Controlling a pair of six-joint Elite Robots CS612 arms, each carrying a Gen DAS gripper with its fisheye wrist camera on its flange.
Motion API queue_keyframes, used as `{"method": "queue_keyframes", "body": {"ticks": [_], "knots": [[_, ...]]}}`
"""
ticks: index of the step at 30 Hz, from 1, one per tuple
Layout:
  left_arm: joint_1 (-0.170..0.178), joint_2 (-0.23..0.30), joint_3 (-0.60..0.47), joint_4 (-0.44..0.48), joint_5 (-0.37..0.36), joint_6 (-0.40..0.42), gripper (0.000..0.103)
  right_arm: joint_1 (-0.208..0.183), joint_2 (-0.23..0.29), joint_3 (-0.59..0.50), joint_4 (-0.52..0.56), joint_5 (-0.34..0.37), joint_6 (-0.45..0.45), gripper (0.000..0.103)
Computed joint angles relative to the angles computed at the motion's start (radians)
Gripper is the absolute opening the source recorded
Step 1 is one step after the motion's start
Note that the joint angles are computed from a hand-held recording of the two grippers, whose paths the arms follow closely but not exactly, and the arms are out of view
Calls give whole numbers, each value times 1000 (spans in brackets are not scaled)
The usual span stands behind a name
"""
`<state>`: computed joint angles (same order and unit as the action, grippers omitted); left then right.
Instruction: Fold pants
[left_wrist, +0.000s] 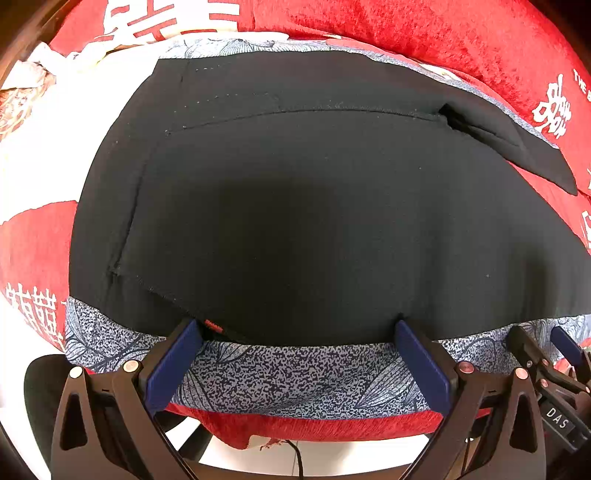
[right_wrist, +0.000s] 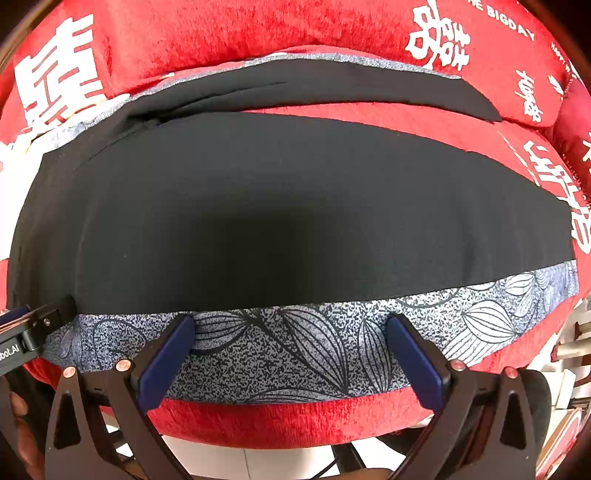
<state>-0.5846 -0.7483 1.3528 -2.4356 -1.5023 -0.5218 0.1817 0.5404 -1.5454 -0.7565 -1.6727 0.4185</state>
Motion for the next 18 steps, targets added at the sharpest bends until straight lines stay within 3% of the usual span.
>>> {"method": "queue_keyframes", "body": {"ticks": [7,10,14,18], "knots": [[-3,3,-18,29,4,3,103,-9,-11,8,26,15,-47,103],[-8,-8,-22,40,30,17,103,-16,-38,45,48,43,-69,103],[-9,-28,-12,-48,56,54,103,-19,-47,36,-61,29,-79,103],[14,7,-100,24,33,40,103,-18,-97,147,-170,37,-151,103]]}}
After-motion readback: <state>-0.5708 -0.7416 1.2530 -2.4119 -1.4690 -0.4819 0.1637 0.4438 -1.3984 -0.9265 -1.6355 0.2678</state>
